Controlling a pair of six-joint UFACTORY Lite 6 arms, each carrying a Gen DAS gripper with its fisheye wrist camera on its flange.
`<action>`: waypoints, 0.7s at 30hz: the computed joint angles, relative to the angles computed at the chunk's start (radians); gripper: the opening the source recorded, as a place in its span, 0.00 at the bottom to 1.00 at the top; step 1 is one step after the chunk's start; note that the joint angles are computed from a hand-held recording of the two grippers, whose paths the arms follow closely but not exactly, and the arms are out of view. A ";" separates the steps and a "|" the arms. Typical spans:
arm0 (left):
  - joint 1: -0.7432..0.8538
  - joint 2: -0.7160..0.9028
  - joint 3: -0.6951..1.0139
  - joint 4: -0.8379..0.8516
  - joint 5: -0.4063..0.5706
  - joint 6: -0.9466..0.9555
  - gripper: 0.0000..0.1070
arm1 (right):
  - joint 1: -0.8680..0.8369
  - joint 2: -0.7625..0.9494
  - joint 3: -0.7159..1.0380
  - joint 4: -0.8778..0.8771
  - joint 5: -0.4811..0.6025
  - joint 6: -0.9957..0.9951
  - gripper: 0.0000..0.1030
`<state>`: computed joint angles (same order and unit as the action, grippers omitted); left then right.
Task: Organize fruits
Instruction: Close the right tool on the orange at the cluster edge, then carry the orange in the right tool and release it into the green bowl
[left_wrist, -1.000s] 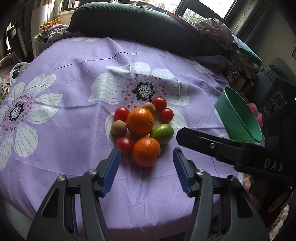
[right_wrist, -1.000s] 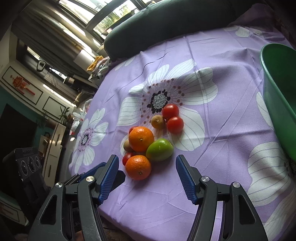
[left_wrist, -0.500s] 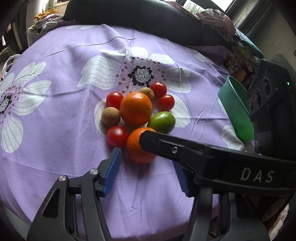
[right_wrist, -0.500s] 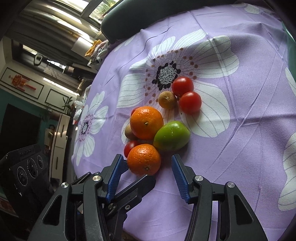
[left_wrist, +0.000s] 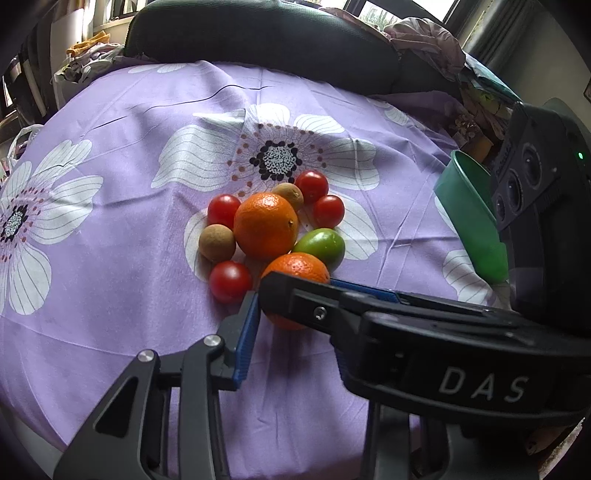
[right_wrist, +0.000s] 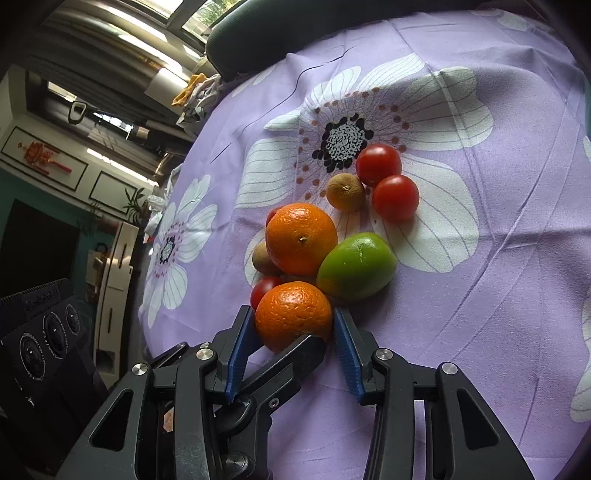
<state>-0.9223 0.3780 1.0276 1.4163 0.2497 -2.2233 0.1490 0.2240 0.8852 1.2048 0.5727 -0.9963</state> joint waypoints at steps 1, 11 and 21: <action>-0.010 -0.007 0.004 -0.002 0.013 0.007 0.35 | -0.005 -0.022 -0.010 0.003 0.000 -0.006 0.45; -0.094 0.067 0.241 -0.083 0.124 0.232 0.35 | -0.143 -0.268 -0.092 0.003 0.024 -0.052 0.45; -0.139 0.203 0.508 -0.212 0.157 0.481 0.35 | -0.315 -0.376 -0.107 0.005 0.086 -0.120 0.45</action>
